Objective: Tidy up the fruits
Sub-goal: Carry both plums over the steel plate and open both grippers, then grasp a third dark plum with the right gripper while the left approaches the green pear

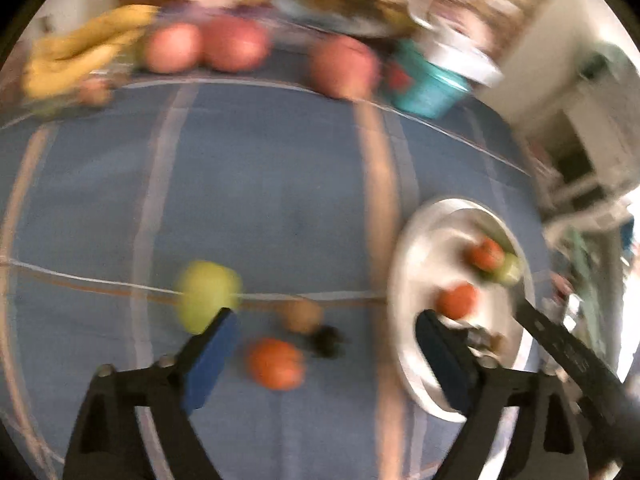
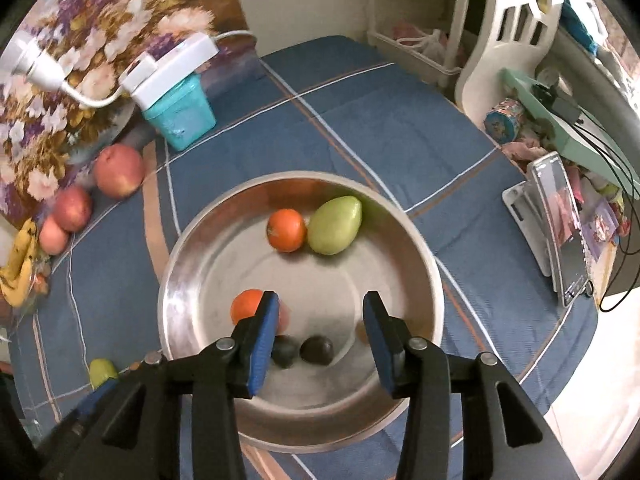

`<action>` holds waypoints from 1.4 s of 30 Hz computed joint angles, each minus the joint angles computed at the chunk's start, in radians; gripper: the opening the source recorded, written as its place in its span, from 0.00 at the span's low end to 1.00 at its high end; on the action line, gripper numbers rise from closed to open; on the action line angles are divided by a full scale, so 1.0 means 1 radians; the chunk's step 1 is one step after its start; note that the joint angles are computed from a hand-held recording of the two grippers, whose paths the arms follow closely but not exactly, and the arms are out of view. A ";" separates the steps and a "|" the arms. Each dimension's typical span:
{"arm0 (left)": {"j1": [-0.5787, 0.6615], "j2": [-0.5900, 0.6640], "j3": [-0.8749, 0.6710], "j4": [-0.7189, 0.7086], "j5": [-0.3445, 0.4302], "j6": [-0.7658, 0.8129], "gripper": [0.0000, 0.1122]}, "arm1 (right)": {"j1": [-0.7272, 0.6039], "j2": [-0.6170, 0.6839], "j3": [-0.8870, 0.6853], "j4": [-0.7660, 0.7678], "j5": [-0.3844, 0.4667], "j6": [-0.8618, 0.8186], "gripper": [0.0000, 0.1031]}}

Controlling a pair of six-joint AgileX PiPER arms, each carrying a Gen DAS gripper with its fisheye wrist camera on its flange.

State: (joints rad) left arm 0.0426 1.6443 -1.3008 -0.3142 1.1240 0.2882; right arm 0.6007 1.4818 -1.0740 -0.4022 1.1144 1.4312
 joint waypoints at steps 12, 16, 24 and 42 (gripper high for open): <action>0.228 0.027 -0.093 0.100 -0.059 -0.023 0.92 | 0.105 0.227 -0.232 0.092 -0.014 -0.135 0.44; 0.262 0.041 -0.107 0.084 -0.056 -0.002 0.92 | 0.140 0.299 -0.321 0.138 -0.037 -0.198 0.44; 0.229 0.085 -0.097 0.054 -0.001 0.006 0.92 | 0.168 0.407 -0.418 0.191 -0.042 -0.270 0.44; 0.125 0.147 -0.027 0.027 -0.014 0.026 0.65 | 0.168 0.561 -0.518 0.203 -0.001 -0.337 0.36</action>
